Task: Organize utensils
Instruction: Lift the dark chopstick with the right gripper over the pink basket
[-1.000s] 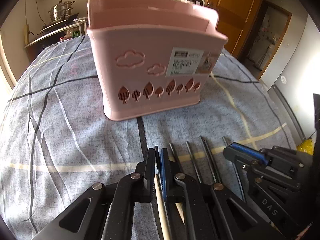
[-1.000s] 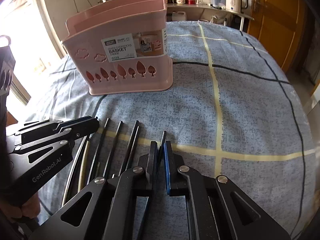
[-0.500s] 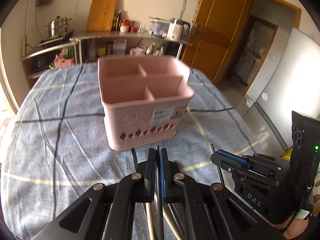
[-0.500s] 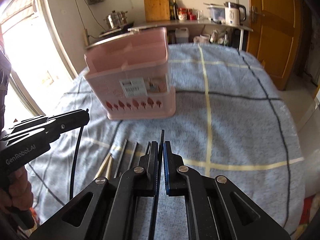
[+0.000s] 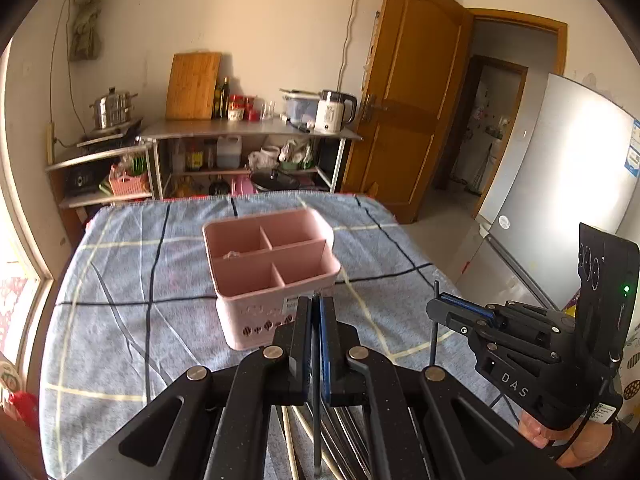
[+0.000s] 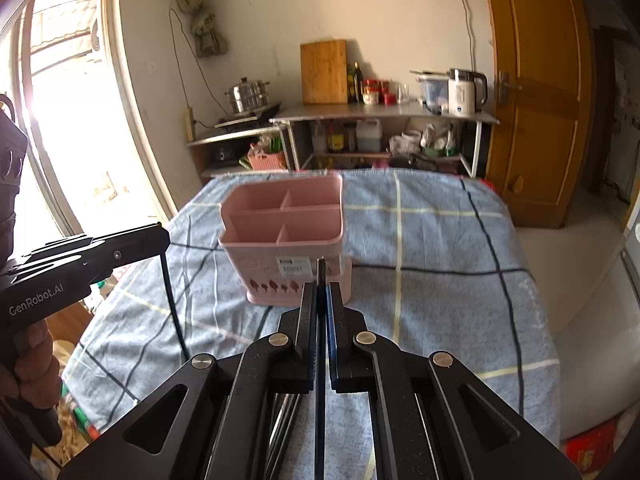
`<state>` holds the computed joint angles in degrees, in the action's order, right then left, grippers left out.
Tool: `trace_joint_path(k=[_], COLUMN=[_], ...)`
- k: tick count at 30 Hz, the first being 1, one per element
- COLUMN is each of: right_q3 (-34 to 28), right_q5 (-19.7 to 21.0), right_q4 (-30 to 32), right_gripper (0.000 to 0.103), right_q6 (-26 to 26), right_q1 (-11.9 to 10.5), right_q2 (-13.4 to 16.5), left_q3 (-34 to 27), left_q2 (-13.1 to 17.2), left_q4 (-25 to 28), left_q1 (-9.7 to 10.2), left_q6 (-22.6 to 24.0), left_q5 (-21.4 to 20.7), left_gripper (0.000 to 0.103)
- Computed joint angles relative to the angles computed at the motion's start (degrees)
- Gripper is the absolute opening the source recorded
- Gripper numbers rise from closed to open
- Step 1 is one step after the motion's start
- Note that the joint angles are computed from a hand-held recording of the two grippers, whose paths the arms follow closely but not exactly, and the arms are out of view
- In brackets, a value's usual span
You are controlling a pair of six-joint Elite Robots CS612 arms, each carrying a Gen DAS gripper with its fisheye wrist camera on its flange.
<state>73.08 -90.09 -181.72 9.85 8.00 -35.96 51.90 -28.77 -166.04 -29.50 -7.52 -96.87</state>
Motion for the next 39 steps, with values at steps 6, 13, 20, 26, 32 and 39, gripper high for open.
trace_joint_path(k=[6,13,20,26,32,39], right_q3=[0.7,-0.2,-2.7,-6.2,-10.6,-17.0], right_q5=[-0.2,-0.3,0.2,0.8,1.4,1.7], right_q4=[-2.5,-3.9,-3.9,-3.5,-2.9,-0.6], right_gripper=[0.004,0.004,0.004,0.004,0.004,0.004], right_q6=[-0.8,-1.8,-2.8,-3.5,-4.0,-3.8], right_q1=[0.1,0.1,-0.1,-0.2,0.0,0.3], right_q2=[-1.1,-1.3,-1.1,-0.4,0.9,3.9], left_q3=[0.8,-1.5,-7.7,-15.2,-22.6,-35.1], left_q2=[-1.3,-1.0,0.8,3.3,6.0,12.1], left_q4=[-1.9,-1.3,2.2,5.5,8.4,15.3], left_q1=[0.05,0.2,0.86,1.69,2.2,2.78], left_q6=[0.7,1.1,0.7,-0.4,-0.7,-0.3], left_q5=[0.2,0.5,0.1,-0.3,0.8,2.7], left_gripper=[0.003,0.003,0.003,0.003,0.003,0.003])
